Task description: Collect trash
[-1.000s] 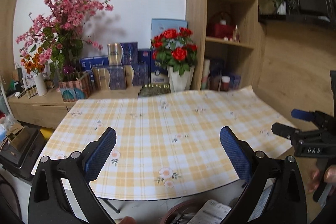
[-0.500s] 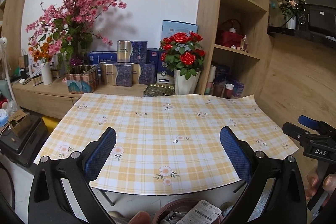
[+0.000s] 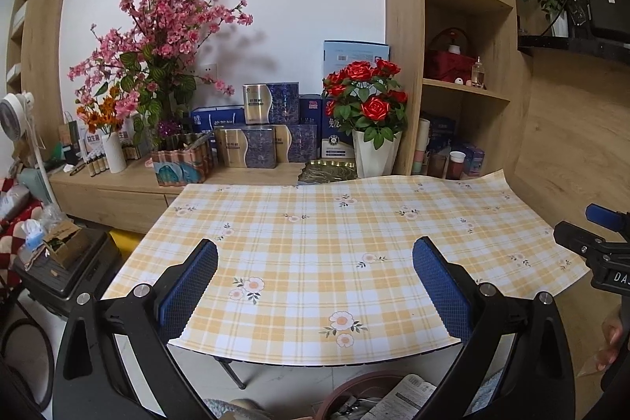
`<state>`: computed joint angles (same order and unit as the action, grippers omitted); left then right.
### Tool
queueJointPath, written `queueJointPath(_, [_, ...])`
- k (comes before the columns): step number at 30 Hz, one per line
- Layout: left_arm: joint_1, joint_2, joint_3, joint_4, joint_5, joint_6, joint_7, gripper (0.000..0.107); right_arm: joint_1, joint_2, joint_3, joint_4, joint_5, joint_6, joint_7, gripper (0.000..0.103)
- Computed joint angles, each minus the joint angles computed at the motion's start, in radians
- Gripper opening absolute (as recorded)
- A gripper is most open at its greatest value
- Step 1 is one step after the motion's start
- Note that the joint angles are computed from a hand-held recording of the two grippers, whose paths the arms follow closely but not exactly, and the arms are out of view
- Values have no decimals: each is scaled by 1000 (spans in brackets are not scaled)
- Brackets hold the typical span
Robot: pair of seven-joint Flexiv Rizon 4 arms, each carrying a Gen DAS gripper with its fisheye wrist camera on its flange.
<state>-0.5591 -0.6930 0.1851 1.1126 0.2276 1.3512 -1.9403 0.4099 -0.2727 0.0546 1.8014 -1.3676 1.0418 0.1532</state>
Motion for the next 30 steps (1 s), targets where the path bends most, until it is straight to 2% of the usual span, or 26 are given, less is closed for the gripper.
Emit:
queueJointPath(23, [4,8,-12,0,14,-14,29,97,-13,1,-4,6,8,14,-23,97])
queueJointPath(30, [-3,7,2,-5,20,-34,7,97,-13,0,-5,6,11,16,-28,97])
